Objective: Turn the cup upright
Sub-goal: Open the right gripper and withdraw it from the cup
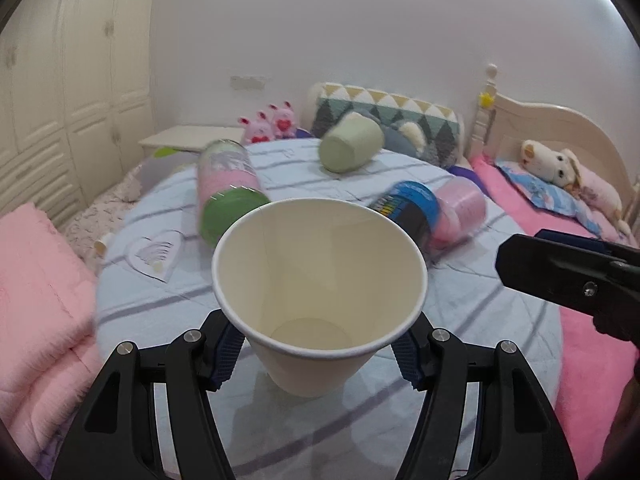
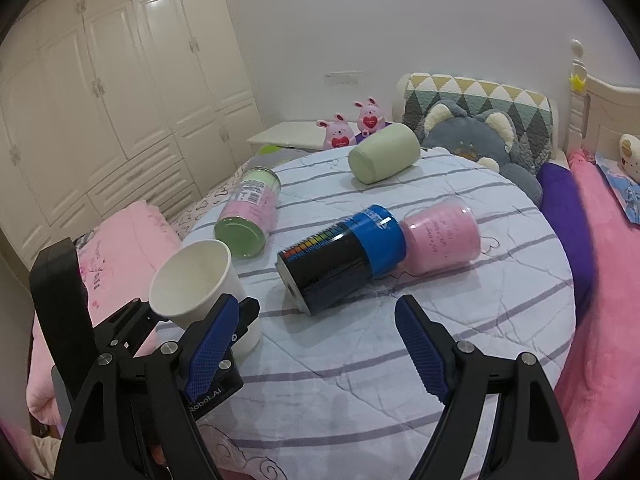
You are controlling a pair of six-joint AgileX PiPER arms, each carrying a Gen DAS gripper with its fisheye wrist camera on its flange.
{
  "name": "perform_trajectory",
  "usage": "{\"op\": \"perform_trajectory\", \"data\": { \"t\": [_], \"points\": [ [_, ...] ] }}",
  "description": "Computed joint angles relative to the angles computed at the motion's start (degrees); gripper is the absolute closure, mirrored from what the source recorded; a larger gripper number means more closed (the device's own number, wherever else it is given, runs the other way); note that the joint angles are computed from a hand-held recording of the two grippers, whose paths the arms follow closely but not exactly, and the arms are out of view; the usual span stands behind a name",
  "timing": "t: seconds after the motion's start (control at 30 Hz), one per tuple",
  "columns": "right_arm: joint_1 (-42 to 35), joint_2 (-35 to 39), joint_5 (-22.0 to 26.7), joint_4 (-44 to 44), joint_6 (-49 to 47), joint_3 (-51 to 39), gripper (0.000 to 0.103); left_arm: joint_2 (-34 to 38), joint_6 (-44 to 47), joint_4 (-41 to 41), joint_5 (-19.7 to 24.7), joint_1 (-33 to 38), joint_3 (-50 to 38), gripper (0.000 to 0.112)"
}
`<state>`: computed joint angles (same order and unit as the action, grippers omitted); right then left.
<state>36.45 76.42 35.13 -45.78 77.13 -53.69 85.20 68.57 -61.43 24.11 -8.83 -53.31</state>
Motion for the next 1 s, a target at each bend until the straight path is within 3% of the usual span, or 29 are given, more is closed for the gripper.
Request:
{"op": "perform_trajectory", "data": {
  "t": [0.2,0.47,0.6,0.67,0.73,0.83,1.0],
  "points": [
    [-0.61,-3.73,0.69,-3.59,5.40,3.91,0.021,-2.61,5.02,-5.14,-1.64,-3.72,1.91,0.047],
    [-3.82,-5.61,0.41,-2.24,4.73,5.24,0.021,-1.41,7.79,-7.21,-5.32,-9.74,2.51,0.047],
    [-5.69,-4.92,-1.88,-0.73,3.01,5.84,0.021,-0.45,0.28,0.45,-6.68,-11.00,1.92,0.047],
    [-5.91,-4.75,-2.34,0.06,2.06,5.99,0.021,-0.79,0.03,0.53,-6.33,-10.53,1.99,0.040],
    [-5.83,-4.69,-2.52,0.05,1.94,6.04,0.021,-1.62,-0.61,0.66,-6.35,-10.02,2.05,0.023],
    [-5.72,-5.04,-2.46,-0.12,2.03,6.15,0.021,-4.26,0.37,-0.71,-7.49,-9.60,3.29,0.014],
    [-2.50,-6.91,1.28,-2.83,5.01,5.82,0.021,-7.54,-7.84,8.60,-5.69,-8.57,2.96,0.012]
  ]
}}
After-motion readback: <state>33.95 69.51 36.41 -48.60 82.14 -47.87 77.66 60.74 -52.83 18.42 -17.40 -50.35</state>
